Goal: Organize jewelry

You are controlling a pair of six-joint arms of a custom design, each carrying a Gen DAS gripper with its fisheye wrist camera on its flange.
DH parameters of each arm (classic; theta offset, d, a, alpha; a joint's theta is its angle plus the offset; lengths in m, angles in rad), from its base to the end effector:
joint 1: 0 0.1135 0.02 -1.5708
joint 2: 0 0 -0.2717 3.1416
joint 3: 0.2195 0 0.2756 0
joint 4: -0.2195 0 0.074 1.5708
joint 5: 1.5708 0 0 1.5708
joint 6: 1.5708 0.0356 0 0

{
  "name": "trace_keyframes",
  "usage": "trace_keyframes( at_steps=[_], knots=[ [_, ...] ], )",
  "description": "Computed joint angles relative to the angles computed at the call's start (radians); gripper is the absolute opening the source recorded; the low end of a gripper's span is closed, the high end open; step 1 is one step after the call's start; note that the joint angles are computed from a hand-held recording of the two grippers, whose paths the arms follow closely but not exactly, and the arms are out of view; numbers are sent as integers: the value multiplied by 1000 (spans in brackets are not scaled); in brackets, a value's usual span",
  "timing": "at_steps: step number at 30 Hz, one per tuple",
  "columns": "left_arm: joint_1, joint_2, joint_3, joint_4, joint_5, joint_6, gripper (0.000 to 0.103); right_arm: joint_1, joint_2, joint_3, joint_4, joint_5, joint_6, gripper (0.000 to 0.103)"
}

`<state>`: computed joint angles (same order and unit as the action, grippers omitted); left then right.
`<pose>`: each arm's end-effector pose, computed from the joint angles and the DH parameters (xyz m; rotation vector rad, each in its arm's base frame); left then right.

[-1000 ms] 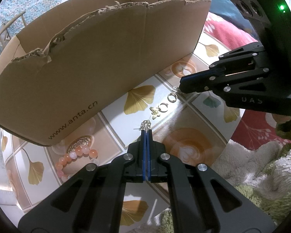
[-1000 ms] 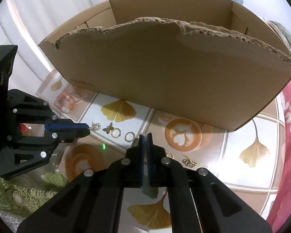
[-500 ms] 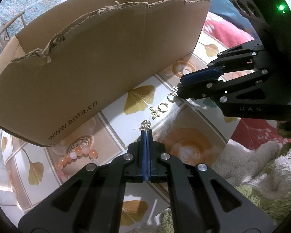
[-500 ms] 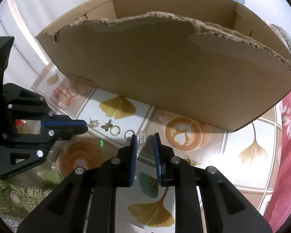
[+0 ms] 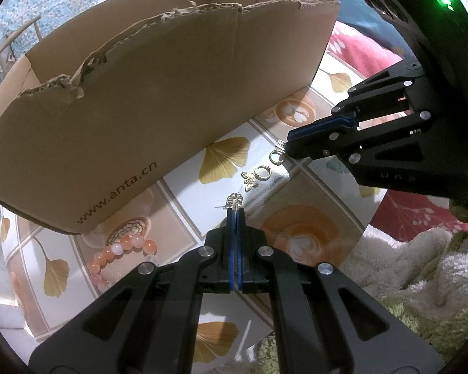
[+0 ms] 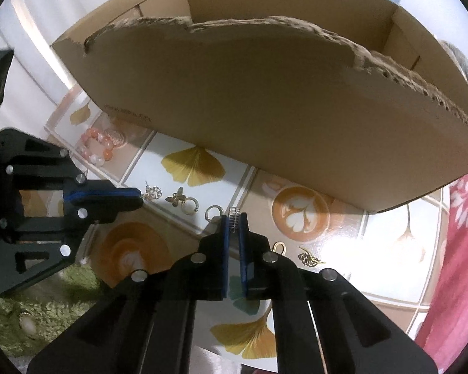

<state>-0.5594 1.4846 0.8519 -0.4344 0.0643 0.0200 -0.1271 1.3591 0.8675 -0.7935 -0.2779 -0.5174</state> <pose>0.2547 -0.1621 0.1776 0.7811 2.5434 -0.2649 0.2580 -0.0231 0.2012 -0.5927 2.7109 0.2416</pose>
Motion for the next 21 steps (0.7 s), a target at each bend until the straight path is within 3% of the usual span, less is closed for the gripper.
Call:
trace_keyframes(
  at_steps=[13,21],
  knots=[
    [1,-30,-34,20,3,1,0,5,-2,-8,20,-38,80,2],
    [10,-69,-46,8,1,12,0,-154,-13,29,-52,-97,-63,2]
  ],
)
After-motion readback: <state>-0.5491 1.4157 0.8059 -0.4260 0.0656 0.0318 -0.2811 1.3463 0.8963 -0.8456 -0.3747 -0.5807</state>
